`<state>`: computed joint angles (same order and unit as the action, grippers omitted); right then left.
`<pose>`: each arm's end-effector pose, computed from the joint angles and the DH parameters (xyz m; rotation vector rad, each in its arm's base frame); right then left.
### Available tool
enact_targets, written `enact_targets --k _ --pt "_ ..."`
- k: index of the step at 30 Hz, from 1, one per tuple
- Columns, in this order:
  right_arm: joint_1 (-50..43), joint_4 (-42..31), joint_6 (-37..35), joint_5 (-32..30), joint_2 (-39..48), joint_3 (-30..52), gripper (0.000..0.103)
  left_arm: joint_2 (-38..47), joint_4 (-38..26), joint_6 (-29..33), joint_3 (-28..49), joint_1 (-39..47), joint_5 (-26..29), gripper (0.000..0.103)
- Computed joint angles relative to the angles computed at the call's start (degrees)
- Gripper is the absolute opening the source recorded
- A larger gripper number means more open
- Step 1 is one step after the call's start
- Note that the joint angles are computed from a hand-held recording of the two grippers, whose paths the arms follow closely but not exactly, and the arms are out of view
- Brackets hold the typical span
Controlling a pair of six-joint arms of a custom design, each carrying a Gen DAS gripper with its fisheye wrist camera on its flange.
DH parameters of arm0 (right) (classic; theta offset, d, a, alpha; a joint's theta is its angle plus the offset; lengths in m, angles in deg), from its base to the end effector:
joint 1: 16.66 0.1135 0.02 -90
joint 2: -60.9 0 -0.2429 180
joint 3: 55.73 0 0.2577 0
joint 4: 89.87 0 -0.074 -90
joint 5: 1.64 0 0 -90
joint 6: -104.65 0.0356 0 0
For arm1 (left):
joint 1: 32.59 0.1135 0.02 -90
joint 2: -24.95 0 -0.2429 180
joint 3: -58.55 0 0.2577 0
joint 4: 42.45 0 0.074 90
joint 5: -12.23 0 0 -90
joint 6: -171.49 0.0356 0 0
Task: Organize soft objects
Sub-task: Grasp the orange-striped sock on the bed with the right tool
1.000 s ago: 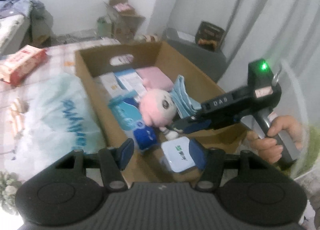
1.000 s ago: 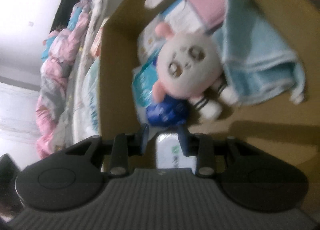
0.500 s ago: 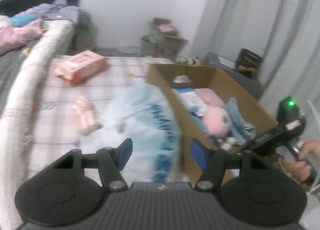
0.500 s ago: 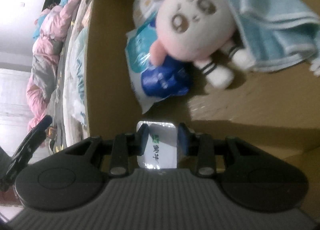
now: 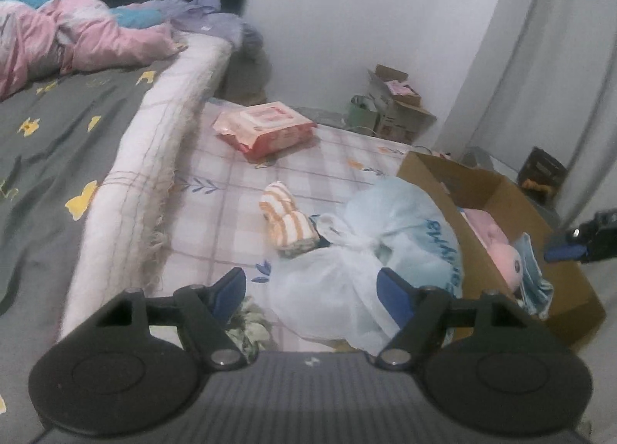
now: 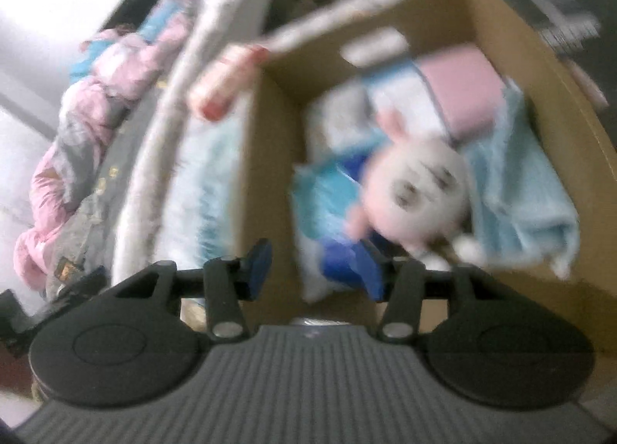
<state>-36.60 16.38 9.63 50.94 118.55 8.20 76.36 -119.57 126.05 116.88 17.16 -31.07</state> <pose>0.1816 -0.0429 0.2524 0.1593 2.5317 0.7280 0.1216 0.1036 0.2418 0.0688 2.3003 -0.3800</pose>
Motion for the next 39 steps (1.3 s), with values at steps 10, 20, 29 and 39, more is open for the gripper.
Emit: enact_targets --k 10,20,29,39 --pt "37.27 16.77 18.05 12.05 24.10 19.38 0.050 11.78 22.19 -17.62 1.01 -18.98 -7.45 0.071" --pt "44.50 6.09 21.86 15.34 72.81 68.98 0.049 40.29 30.74 -25.14 13.95 -30.18 -16.37 0.069" --pt "44.58 -11.81 24.10 14.72 102.23 107.62 0.049 53.48 27.60 -28.69 23.52 -29.64 -14.82 0.064" --pt "44.42 4.22 26.32 10.58 87.44 82.42 0.038 44.44 28.71 -30.51 20.96 -29.07 -15.66 0.052"
